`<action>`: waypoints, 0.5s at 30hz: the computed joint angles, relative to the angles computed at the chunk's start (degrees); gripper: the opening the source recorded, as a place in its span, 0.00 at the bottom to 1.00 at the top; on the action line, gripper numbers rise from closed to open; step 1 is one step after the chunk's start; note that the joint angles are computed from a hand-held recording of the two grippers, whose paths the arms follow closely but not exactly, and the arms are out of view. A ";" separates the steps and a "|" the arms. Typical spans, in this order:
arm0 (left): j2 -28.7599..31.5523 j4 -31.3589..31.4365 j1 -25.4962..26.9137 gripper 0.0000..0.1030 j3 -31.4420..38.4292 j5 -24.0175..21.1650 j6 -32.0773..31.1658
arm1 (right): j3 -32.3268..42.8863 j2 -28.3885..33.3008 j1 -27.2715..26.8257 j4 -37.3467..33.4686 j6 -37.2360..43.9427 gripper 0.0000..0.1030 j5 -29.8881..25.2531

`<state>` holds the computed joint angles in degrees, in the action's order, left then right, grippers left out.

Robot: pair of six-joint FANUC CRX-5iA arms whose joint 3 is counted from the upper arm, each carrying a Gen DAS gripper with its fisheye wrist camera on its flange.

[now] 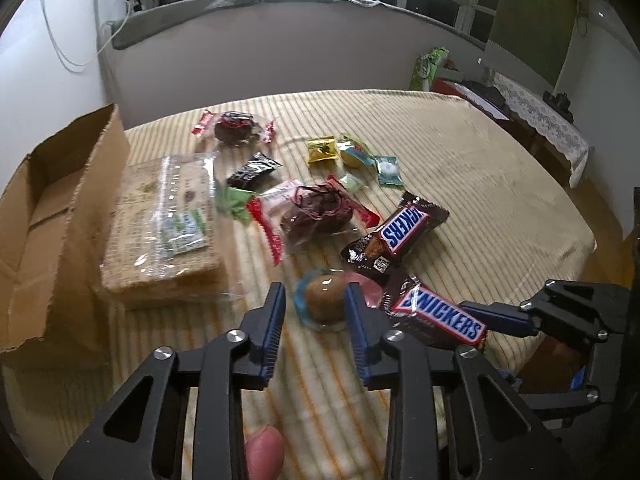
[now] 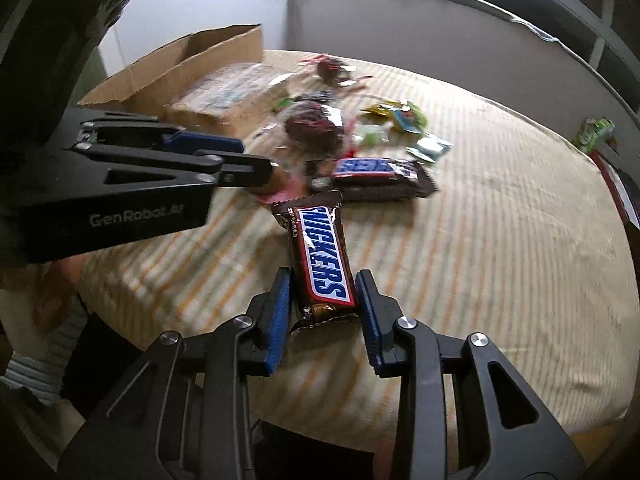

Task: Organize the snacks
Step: 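Grasp the round chocolate candy with the left tool while the right tool grasps a Snickers bar, then carry the chocolate candy and Snickers bar into the cardboard box with both tools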

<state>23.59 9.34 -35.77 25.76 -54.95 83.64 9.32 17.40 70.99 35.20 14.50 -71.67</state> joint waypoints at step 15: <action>0.15 -9.99 -2.50 0.19 3.57 -2.17 10.39 | -3.37 -2.79 -0.54 2.04 -5.28 0.32 -1.14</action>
<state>23.75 -0.65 -38.27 29.33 -57.12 94.03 5.95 14.61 70.44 37.24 9.22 -72.82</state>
